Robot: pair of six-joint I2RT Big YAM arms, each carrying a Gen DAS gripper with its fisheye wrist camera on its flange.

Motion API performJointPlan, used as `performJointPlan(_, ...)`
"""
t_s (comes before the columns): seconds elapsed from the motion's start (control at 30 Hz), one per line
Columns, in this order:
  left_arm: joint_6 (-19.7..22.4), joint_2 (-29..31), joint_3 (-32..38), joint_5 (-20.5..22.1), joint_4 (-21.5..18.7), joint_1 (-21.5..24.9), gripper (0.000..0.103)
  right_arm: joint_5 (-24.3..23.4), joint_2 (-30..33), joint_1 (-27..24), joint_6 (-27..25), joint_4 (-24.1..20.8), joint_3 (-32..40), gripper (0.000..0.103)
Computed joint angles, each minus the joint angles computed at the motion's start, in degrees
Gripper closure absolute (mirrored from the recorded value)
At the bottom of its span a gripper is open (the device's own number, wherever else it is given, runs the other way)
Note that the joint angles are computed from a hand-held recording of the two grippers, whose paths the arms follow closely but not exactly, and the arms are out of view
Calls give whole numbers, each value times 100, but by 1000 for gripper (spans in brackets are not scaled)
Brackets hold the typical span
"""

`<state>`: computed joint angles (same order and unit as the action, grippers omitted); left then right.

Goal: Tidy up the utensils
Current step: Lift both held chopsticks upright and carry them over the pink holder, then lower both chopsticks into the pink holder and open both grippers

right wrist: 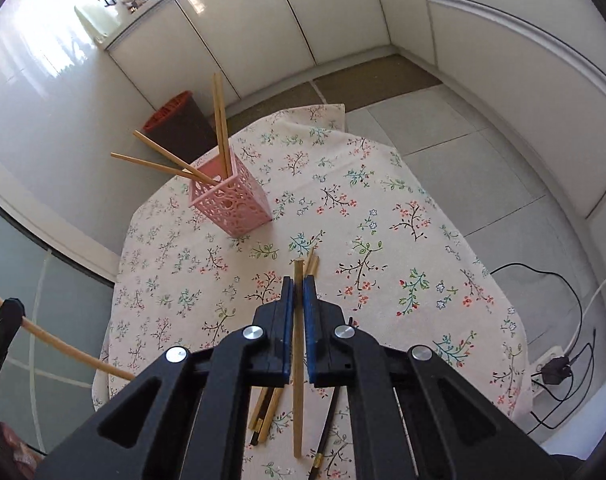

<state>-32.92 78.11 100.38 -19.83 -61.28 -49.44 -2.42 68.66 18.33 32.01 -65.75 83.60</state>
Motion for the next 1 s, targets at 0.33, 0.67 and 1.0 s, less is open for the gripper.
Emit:
performJointPlan(0.33,251,59,429,-285,3,-37,96,78,-109,-87,-153,18,639,98)
performJointPlan(0.67,811,1002,2128,-334,-396,355,96,-28,924,-178,-564,-183,3085,98)
performJointPlan(1.0,1092,2293,3909,-353,-712,786,96,66,2175,-188,-913,-235,4772,98)
